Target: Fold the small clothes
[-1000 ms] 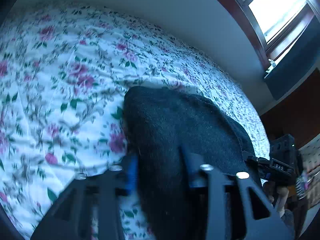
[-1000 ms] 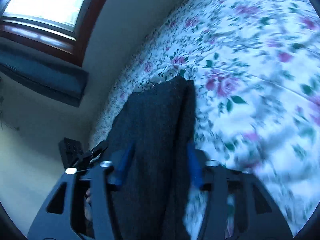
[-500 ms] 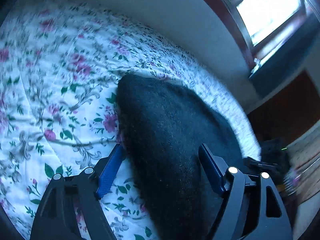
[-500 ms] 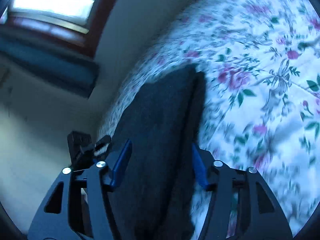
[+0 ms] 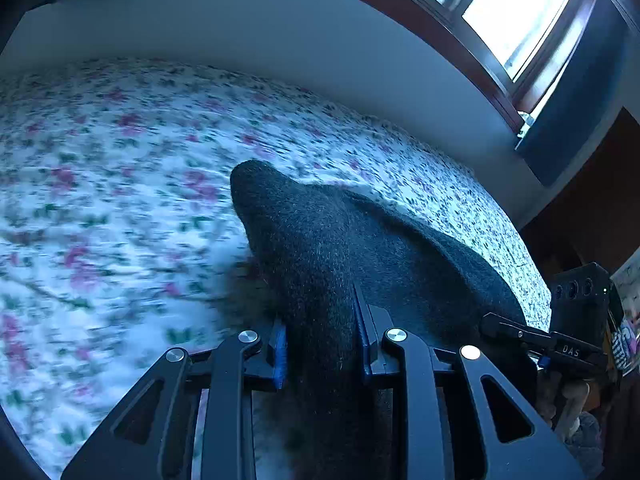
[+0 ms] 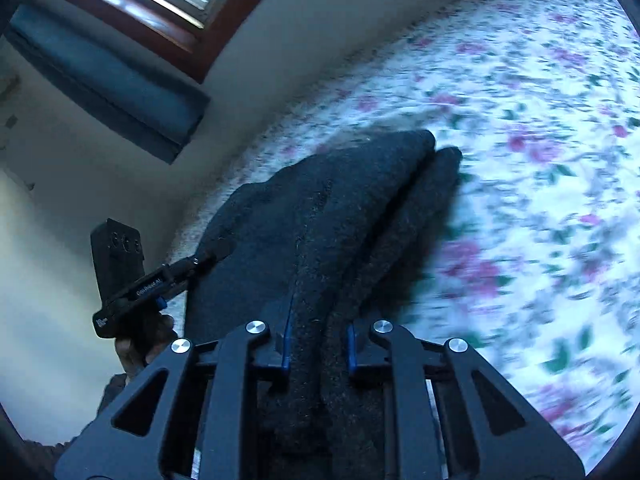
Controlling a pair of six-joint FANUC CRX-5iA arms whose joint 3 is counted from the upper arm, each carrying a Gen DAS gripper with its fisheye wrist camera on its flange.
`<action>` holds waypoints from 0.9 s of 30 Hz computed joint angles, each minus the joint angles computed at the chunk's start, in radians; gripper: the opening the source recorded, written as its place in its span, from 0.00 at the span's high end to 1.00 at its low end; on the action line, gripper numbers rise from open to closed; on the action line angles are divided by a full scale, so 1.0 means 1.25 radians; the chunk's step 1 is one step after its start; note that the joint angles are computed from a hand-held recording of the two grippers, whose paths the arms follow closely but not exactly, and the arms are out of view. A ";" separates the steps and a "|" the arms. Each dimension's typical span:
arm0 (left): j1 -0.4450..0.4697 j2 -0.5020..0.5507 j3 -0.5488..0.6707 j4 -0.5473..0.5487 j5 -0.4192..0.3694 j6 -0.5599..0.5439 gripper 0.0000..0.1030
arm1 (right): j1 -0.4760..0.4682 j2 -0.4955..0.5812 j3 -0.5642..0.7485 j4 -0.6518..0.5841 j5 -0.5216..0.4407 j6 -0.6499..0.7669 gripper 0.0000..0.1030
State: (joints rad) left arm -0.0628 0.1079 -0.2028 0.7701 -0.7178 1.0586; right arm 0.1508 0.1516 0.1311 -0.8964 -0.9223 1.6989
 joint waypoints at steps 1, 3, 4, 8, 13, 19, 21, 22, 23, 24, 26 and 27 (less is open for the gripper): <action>0.016 -0.006 -0.001 0.010 -0.017 -0.007 0.74 | 0.006 0.001 0.003 -0.009 0.000 -0.001 0.83; 0.046 -0.012 0.010 0.016 -0.047 -0.005 0.74 | 0.016 0.005 0.015 -0.031 -0.012 0.001 0.83; 0.054 -0.012 0.016 0.015 -0.052 -0.001 0.74 | 0.024 0.007 0.019 -0.037 -0.013 -0.002 0.83; 0.088 0.003 0.029 0.010 -0.065 -0.025 0.74 | 0.052 0.028 0.043 -0.049 -0.008 -0.013 0.83; 0.089 0.033 0.007 -0.067 -0.042 -0.008 0.62 | 0.046 0.101 0.062 -0.050 -0.028 -0.090 0.82; 0.144 -0.064 -0.147 0.140 -0.089 -0.204 0.32 | 0.002 0.050 0.015 -0.098 -0.059 -0.060 0.46; 0.169 -0.084 -0.175 0.152 -0.157 -0.233 0.29 | 0.012 0.011 -0.018 -0.065 -0.056 -0.061 0.40; 0.179 -0.091 -0.190 0.155 -0.185 -0.242 0.29 | 0.014 -0.004 -0.034 -0.060 -0.061 -0.058 0.39; 0.184 -0.098 -0.203 0.156 -0.201 -0.243 0.27 | 0.015 -0.024 -0.057 -0.060 -0.062 -0.053 0.38; 0.186 -0.104 -0.217 0.157 -0.215 -0.242 0.26 | 0.017 -0.040 -0.075 -0.059 -0.058 -0.051 0.37; 0.176 -0.130 -0.258 0.179 -0.203 -0.258 0.26 | 0.017 -0.064 -0.102 -0.077 -0.068 -0.034 0.36; 0.168 -0.141 -0.268 0.179 -0.188 -0.264 0.26 | 0.021 -0.076 -0.115 -0.087 -0.074 -0.028 0.35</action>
State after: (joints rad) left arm 0.1477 -0.0687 -0.5372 0.9937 -0.9522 0.7284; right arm 0.1770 0.0562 -0.0124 -1.0048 -1.0145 1.6638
